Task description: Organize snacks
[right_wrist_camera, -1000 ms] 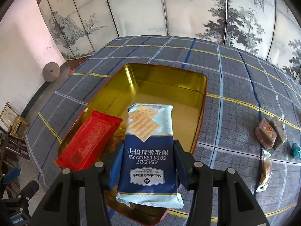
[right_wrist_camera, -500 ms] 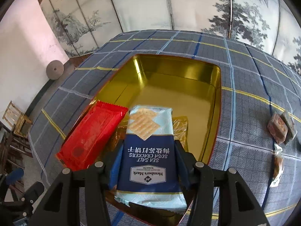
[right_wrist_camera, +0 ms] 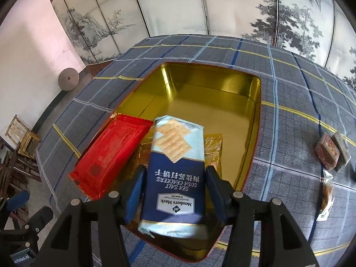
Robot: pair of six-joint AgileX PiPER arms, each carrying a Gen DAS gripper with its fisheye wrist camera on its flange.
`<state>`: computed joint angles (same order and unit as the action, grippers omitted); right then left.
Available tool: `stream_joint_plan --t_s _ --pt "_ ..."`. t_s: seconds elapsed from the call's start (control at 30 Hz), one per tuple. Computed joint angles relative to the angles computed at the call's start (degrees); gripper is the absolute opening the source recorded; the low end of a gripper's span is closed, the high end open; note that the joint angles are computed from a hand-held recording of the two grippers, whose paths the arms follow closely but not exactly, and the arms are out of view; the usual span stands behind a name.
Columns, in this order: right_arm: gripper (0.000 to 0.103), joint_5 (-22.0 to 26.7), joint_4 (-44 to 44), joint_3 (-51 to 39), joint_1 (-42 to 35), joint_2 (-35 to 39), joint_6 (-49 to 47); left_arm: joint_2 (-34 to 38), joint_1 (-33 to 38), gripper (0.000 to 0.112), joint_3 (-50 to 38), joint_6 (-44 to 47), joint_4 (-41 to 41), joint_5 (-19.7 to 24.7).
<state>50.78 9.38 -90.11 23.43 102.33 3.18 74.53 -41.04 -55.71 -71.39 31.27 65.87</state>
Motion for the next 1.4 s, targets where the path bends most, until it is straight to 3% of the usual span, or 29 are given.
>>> stream_joint_plan --t_s 0.43,0.77,1.17,1.4 --pt "0.060 -0.51 4.06 4.06 -2.86 -6.05 -7.18 3.26 -3.65 0.087 -4.87 -0.70 1.22 1.53" --pt "0.060 -2.13 10.99 9.31 -18.46 -12.33 -20.14 8.92 -7.17 0.087 -12.14 0.81 2.09 2.49" --pt "0.060 -4.63 5.72 6.86 -42.36 -5.49 -27.86 19.86 -11.14 0.087 -25.40 6.47 1.52 3.28" --pt "0.060 -4.55 9.16 4.30 -47.21 0.33 -31.93 27.22 -12.84 0.087 -34.15 10.71 0.96 3.90"
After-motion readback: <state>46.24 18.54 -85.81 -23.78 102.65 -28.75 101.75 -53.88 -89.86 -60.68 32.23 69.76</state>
